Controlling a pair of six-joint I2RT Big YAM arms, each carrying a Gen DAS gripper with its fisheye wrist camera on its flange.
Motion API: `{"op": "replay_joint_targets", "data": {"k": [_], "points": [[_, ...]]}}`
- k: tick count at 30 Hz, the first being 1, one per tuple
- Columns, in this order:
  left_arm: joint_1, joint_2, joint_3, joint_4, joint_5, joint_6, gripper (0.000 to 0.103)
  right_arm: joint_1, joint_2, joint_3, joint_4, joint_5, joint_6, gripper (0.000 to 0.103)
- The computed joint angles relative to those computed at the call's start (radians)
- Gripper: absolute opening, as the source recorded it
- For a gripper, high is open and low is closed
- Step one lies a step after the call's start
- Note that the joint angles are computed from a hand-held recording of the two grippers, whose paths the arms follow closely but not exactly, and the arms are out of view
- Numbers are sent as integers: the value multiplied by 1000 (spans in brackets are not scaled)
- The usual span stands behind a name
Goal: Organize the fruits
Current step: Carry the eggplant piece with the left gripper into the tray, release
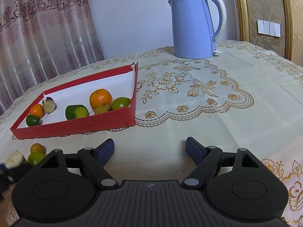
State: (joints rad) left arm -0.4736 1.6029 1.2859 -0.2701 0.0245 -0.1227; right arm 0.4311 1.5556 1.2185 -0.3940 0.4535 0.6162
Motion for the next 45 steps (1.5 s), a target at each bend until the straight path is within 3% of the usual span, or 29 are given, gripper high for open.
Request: {"op": "replay_joint_targets", "data": {"k": [6, 12, 20, 24, 34, 39, 41, 45], "points": [[29, 9, 43, 27, -15, 11, 31, 2, 4, 7, -9, 5, -4, 83], [54, 95, 159, 35, -21, 49, 31, 3, 8, 13, -19, 10, -10, 83], [73, 268, 375, -60, -50, 80, 31, 7, 14, 22, -32, 18, -16, 83], [83, 329, 459, -127, -28, 73, 31, 11, 21, 34, -51, 29, -24, 83], [89, 423, 583, -227, -41, 62, 31, 14, 29, 47, -73, 40, -33, 83], [91, 434, 594, -235, -42, 63, 31, 16, 33, 54, -82, 44, -37, 83], [90, 430, 588, -232, -43, 69, 36, 17, 35, 56, -87, 47, -39, 83], [86, 409, 553, -196, -47, 82, 57, 17, 38, 59, -88, 46, -40, 83]]}}
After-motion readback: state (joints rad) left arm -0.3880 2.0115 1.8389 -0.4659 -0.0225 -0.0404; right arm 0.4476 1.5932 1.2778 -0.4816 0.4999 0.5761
